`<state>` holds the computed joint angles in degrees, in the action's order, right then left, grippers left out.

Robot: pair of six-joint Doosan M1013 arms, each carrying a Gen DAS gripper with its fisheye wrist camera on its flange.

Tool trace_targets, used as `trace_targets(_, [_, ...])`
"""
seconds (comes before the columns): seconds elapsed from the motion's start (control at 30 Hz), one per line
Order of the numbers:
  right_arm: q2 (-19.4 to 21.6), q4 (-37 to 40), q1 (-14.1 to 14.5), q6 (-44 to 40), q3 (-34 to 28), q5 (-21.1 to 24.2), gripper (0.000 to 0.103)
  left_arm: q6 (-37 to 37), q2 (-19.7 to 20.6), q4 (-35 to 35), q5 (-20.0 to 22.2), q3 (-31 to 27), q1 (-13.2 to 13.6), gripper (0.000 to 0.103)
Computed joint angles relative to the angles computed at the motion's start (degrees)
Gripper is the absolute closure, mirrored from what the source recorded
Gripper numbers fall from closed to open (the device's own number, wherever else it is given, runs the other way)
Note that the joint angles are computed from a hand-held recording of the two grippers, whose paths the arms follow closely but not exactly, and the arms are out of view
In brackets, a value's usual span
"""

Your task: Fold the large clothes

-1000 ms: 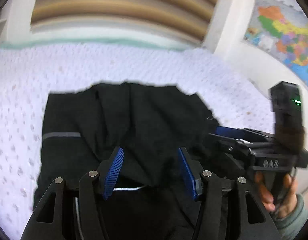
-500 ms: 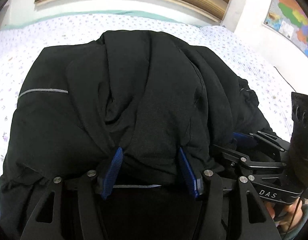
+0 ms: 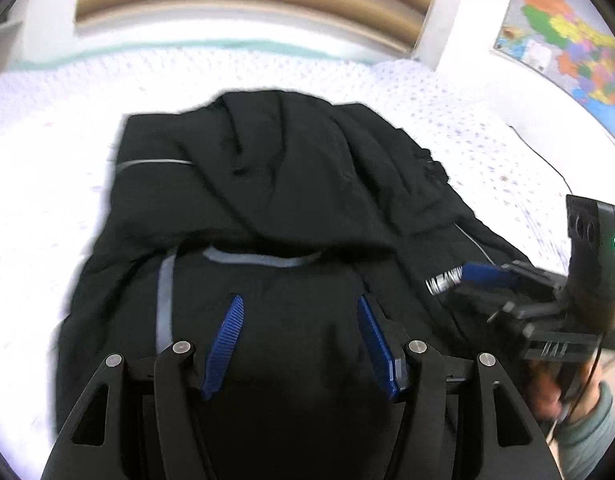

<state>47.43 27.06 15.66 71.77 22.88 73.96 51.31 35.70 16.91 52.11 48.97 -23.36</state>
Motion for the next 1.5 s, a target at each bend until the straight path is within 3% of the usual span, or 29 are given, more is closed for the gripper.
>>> trace_targets(0.03, [-2.83,-0.93,-0.31,-0.24,4.66,-2.3,0.036,-2.5,-1.74,2.77,0.96,2.29,-0.6,0.042])
trace_targets(0.17, [-8.79,-4.39,-1.92,3.76,13.61,-7.06,0.035,-11.75,-7.55,9.13,3.6,10.58,-1.65,0.038])
trace_targets(0.4, [-12.95,-9.9,-5.82,13.3,19.25,-9.9,0.035,-25.89,-14.73,12.14,5.65,21.67,-0.85,0.038])
trace_targets(0.5, [-13.24,-13.89,-6.72,16.89,19.58,-9.0,0.035,-27.59,-16.89,7.23,1.38,25.65,0.67,0.038])
trace_targets(0.63, [-13.89,-13.73,-7.87,18.44,21.43,-8.72,0.035,-23.4,-17.54,-3.16,-4.37,28.27,2.63,0.038])
trace_targets(0.8, [-13.4,-13.25,-8.52,18.39,22.12,-5.04,0.035,-21.36,-16.74,-3.92,-4.01,27.5,2.65,0.036])
trace_targets(0.9, [-12.66,-9.88,-8.82,17.59,22.07,-3.47,0.038,-20.18,-15.45,-3.13,-0.98,25.15,2.34,0.036])
trace_targets(1.03, [-11.9,-7.3,-8.7,15.12,20.86,-1.28,0.056,-16.66,-13.87,-2.84,2.43,22.39,1.76,0.036])
trace_targets(1.1, [-11.79,-5.52,-8.67,13.54,19.82,-0.12,0.06,-10.93,-14.26,-9.57,-1.52,22.63,2.58,0.036])
trace_targets(1.17, [-12.46,2.06,-9.45,9.98,19.6,-0.09,0.061,-1.56,-16.02,-21.95,-11.19,25.21,3.87,0.036])
trace_targets(1.23, [-12.69,7.71,-10.07,8.05,19.27,0.11,0.061,5.47,-17.39,-29.54,-18.18,26.86,4.39,0.036])
trace_targets(1.33, [-11.85,8.27,-9.86,8.47,17.77,1.72,0.061,13.52,-17.4,-39.26,-21.31,27.65,5.5,0.036])
trace_targets(1.5, [-11.56,4.16,-8.91,9.43,19.53,5.1,0.061,15.75,-16.61,-46.7,-21.13,30.19,5.88,0.036])
